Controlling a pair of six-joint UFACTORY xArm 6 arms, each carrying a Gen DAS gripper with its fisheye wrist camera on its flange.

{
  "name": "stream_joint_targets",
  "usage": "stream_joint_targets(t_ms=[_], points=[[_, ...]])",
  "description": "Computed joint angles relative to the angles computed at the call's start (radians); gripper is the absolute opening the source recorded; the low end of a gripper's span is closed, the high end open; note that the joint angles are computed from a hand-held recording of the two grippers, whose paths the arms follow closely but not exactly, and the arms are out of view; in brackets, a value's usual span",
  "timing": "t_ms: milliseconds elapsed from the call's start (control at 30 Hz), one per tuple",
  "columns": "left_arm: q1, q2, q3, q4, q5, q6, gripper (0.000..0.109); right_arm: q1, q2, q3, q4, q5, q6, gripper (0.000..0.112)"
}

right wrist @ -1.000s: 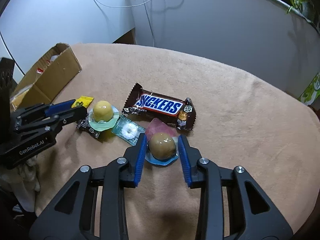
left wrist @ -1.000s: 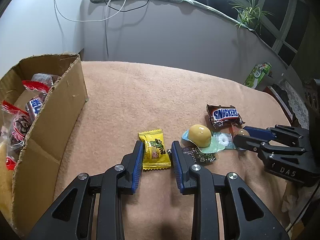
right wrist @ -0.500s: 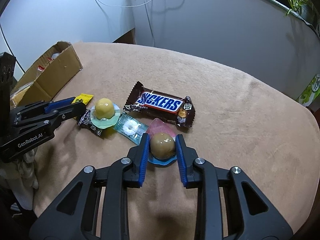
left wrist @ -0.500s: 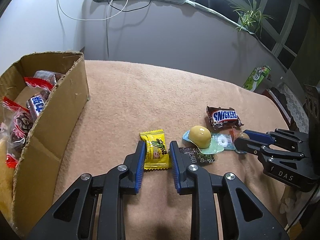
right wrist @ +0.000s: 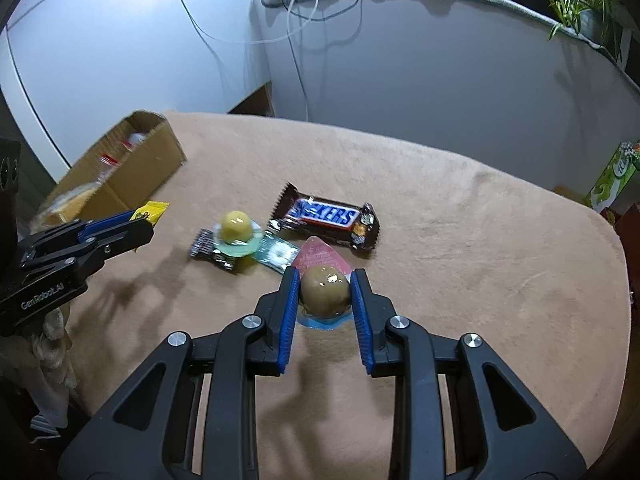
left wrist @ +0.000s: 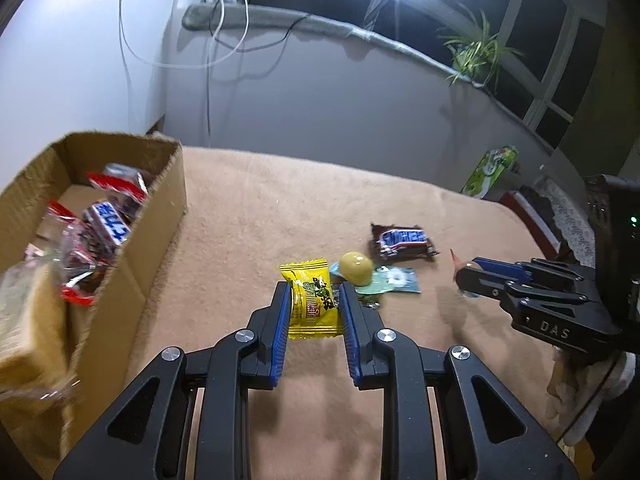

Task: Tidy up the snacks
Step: 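Carry the yellow packet into the box with the left gripper while the right carries the candy ball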

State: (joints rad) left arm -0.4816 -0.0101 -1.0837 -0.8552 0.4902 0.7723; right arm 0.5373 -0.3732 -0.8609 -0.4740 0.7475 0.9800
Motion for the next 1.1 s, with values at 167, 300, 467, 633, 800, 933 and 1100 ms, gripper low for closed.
stream_joint_targets(t_ms=[167, 300, 467, 633, 800, 933, 1100], points=[[0.027, -0.081, 0.044, -0.044, 0.023, 0.04, 0.023, 0.037, -0.007, -0.042, -0.024, 0.02, 0.014, 0.027], [0.06, -0.135, 0.069, -0.065, 0.04, 0.061, 0.023, 0.067, 0.034, -0.111, -0.04, 0.026, 0.015, 0.027], [0.115, -0.172, 0.079, -0.089, 0.053, 0.084, 0.023, 0.093, 0.1, -0.208, -0.049, 0.016, 0.003, 0.027], [0.174, -0.19, 0.077, -0.095, 0.053, 0.097, 0.023, 0.115, 0.196, -0.324, -0.042, 0.003, -0.033, 0.027], [0.229, -0.202, 0.08, -0.099, 0.048, 0.113, 0.023, 0.129, 0.305, -0.451, -0.012, -0.006, -0.094, 0.027], [0.269, -0.2, 0.076, -0.104, 0.046, 0.125, 0.023, 0.135, 0.394, -0.552, 0.031, -0.013, -0.151, 0.027], [0.313, -0.175, 0.056, -0.109, 0.052, 0.131, 0.023, 0.141, 0.502, -0.679, 0.08, -0.004, -0.208, 0.027]])
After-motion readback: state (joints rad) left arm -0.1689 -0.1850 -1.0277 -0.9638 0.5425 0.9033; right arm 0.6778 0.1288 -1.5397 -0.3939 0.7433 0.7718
